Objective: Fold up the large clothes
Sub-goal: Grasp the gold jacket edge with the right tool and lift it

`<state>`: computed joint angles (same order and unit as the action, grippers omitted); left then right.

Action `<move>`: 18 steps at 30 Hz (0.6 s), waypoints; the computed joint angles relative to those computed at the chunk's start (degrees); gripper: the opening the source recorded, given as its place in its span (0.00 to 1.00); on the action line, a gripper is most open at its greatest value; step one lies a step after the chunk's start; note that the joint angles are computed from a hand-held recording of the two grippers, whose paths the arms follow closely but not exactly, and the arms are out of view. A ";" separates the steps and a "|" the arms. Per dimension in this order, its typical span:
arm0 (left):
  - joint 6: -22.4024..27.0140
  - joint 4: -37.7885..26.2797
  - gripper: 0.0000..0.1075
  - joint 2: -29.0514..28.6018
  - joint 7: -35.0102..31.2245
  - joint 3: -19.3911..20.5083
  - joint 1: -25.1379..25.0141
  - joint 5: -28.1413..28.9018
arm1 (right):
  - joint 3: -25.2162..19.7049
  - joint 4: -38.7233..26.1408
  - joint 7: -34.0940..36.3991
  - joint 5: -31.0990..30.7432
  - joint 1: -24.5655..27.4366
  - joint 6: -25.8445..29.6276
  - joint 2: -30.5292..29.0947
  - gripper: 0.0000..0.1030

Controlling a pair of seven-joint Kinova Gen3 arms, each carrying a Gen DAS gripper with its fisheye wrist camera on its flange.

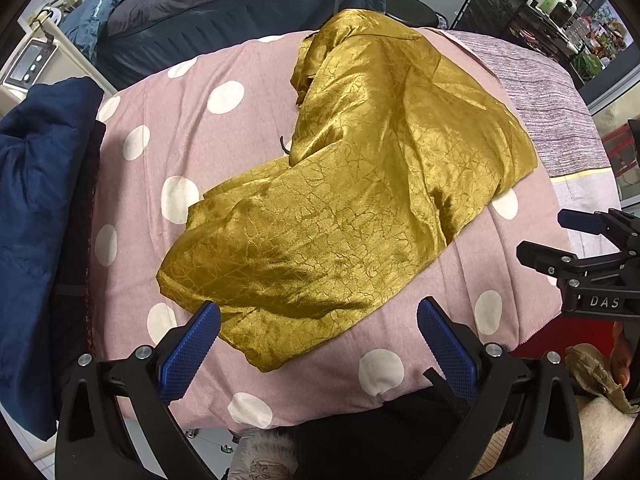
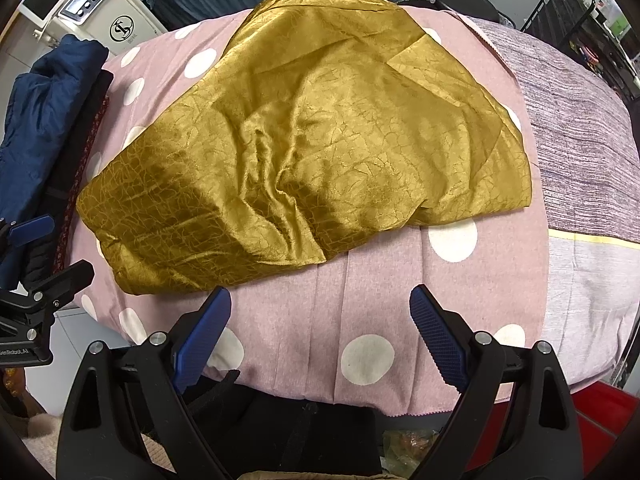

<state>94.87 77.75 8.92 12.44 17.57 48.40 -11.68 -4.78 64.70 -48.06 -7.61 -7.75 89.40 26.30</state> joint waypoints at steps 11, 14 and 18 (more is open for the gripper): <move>-3.57 12.02 0.90 -9.84 5.83 0.07 -6.25 -1.37 | -1.31 -7.73 -2.89 -2.95 -1.70 -1.96 5.22 0.87; -6.06 16.93 0.90 -13.70 6.81 -0.48 -10.31 1.20 | -2.22 -10.71 -2.73 -3.41 -3.49 -3.42 7.19 0.87; -9.03 22.21 0.90 -17.41 7.85 -0.37 -14.43 4.48 | -2.94 -12.76 -0.94 -1.65 -7.83 -8.84 9.22 0.87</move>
<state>85.83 99.97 -8.49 20.28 17.20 33.97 -7.21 -7.72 51.95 -49.00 -9.26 -15.58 80.56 35.52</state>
